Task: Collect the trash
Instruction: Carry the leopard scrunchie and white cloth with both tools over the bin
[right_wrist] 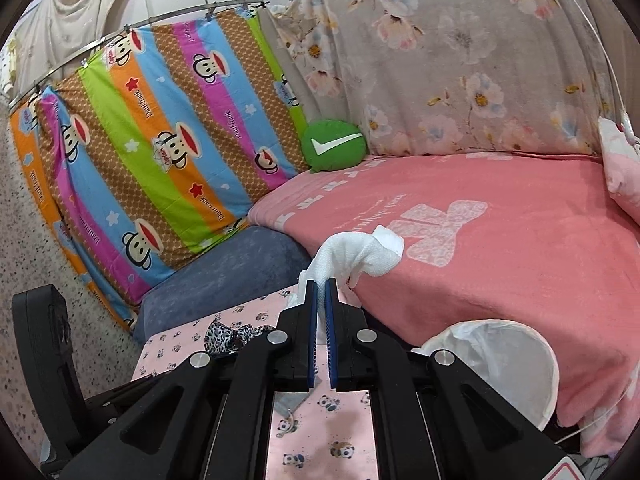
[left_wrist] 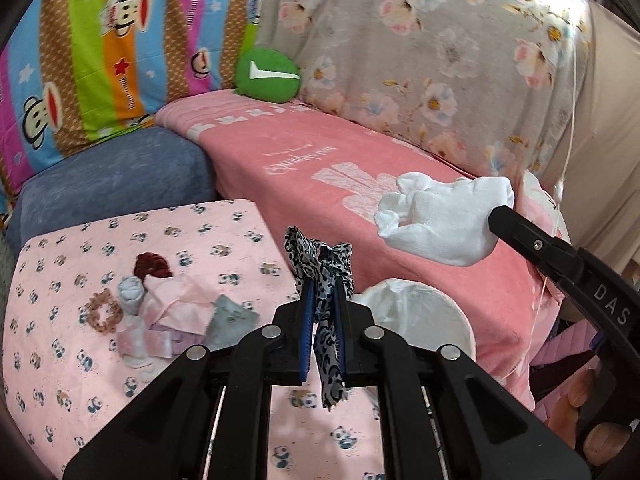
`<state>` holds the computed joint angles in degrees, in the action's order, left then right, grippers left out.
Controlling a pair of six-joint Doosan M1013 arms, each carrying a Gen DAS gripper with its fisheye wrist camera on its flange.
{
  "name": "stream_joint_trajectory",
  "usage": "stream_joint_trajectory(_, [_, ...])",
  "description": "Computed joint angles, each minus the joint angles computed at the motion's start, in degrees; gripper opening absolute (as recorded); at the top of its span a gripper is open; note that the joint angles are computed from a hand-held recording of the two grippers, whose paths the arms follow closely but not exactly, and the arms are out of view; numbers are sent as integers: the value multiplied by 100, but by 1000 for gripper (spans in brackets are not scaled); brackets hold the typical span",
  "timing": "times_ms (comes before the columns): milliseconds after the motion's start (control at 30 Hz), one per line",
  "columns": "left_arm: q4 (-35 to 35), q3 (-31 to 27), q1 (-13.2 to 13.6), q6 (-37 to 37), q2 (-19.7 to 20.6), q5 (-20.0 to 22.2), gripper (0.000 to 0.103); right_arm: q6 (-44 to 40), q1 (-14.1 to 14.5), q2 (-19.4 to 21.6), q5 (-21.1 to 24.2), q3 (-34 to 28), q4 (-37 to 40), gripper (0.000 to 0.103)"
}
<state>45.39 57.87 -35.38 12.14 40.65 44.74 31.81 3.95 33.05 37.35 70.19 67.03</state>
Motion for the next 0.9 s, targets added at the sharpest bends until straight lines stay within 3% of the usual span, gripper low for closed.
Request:
stream_joint_trajectory(467, [-989,-1589,-137,1626,878,378,9,628,-493,227,-140,-127,-291,6])
stream_joint_trajectory(900, [-1692,-2801,-159,2634,1555,893,10,1185,-669,466,-139,-322,-673,6])
